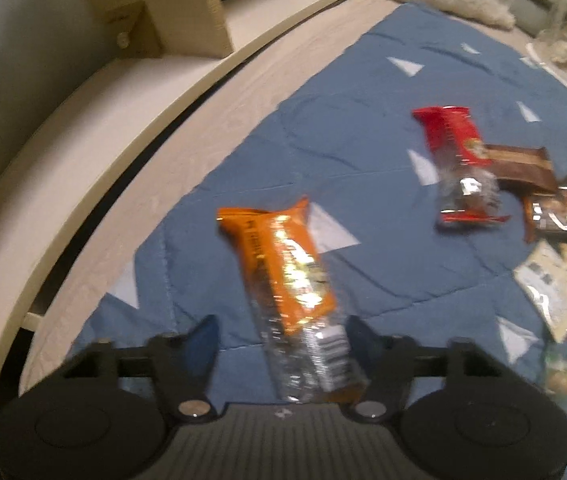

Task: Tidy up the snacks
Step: 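Carry the orange bar and red candy into the white tray and release both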

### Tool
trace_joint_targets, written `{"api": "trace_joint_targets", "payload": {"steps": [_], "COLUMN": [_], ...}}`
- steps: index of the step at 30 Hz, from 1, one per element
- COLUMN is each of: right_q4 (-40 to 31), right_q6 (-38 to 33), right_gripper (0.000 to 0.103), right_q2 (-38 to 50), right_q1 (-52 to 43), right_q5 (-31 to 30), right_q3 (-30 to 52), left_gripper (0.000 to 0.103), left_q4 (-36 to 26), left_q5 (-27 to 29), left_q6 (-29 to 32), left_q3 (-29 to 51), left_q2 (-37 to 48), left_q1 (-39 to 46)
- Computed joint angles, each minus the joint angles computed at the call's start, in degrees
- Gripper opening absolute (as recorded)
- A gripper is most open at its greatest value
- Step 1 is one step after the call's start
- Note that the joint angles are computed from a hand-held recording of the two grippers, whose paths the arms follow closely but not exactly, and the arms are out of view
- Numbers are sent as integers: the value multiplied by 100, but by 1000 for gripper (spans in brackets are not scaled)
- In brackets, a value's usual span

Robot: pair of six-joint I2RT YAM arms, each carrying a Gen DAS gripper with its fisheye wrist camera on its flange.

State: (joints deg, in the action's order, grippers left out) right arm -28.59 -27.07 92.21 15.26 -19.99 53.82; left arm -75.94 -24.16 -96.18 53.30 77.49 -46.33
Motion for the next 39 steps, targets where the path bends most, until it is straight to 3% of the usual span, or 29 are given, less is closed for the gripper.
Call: {"api": "trace_joint_targets", "payload": {"steps": [1,2,10,19,30,39], "right_q4": [-26,-71,-382,-640,-957,-1073], "right_q6": [-9,-2,-158,-170,-360,-432], "right_gripper": [31,31,31,31,31,31], "right_q2": [-59,-85,-568,-1236,-1401,-1122], "right_q1": [-17,-45,-261,-745,-2069,-3141], "right_q5": [-50,-101,-340,-867,-1508,-1941], "right_q3": [-24,-25,-108,93,584,997], "left_gripper": [47,43,40,39,39,39], "left_q4": [11,22,-337,-980,-753,-140], "left_q5": [-31,-60,-576,-1473,-1930,-1998], "left_q6": [-14,5,-93,-238,823,1923], "left_q3": [52,101,711,2292,4187,5681], "left_q2": [43,82,463,1164,2479,3488], "left_q1": [-62,-126,-621,-1209,-1461,-1546]}}
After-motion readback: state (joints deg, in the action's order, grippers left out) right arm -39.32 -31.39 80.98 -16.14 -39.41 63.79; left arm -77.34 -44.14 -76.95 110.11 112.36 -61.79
